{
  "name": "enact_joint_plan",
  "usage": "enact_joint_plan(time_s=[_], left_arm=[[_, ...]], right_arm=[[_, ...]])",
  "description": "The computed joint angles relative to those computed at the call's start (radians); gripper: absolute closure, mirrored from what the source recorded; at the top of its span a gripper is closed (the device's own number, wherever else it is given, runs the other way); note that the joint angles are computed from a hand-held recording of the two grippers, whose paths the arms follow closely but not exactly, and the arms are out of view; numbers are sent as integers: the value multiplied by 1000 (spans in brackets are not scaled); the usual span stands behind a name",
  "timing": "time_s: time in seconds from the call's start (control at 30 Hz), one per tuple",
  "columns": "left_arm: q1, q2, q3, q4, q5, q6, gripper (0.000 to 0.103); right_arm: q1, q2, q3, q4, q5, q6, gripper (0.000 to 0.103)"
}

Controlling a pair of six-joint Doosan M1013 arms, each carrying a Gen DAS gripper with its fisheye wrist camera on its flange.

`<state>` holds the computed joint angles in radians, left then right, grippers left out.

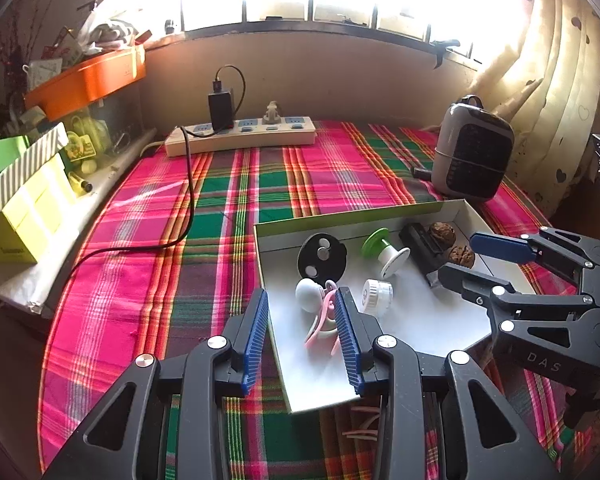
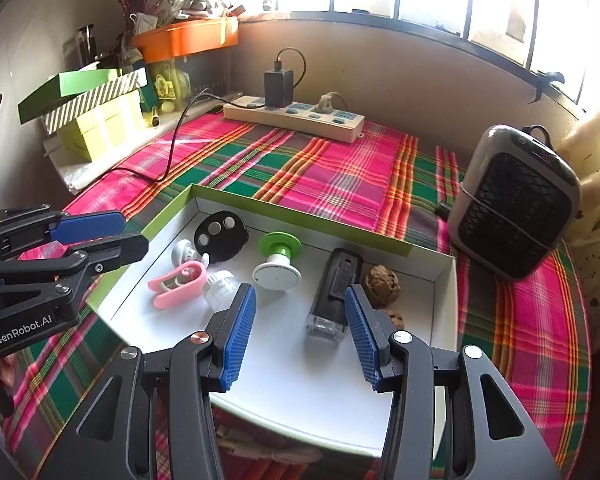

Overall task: Organize objects
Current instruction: 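Withdraw both tools from the box toward the remaining objects, then close the right gripper on the white USB cable while the left approaches the pink clip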

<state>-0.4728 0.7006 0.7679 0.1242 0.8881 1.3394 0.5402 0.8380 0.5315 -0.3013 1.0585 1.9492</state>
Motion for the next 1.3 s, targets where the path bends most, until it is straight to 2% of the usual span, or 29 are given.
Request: enact_joint_plan(time_s=[0.3,0.4,0.57,1.0,1.07,1.3], left_arm=[[-5,-86,139,8,-88,-43,70],[-13,-103,169,42,-93,-55,70],[-18,-116,196,13,-80,-45,70],[-39,-108,199,-36,-48,10,70],[-41,-105,197,-36,-46,16,70],[-48,-88,173,5,-26,1,70]], right_arm=[[16,-112,200,-81,-103,104,55],[25,-142,254,-113,-126,147,55],[39,-169,305,-141,-145,188,55],[53,-159,323,-124,-123,263,52],[55,-150,311,-133,-109,281,48],[61,-117,257,-161,-43,315,47]])
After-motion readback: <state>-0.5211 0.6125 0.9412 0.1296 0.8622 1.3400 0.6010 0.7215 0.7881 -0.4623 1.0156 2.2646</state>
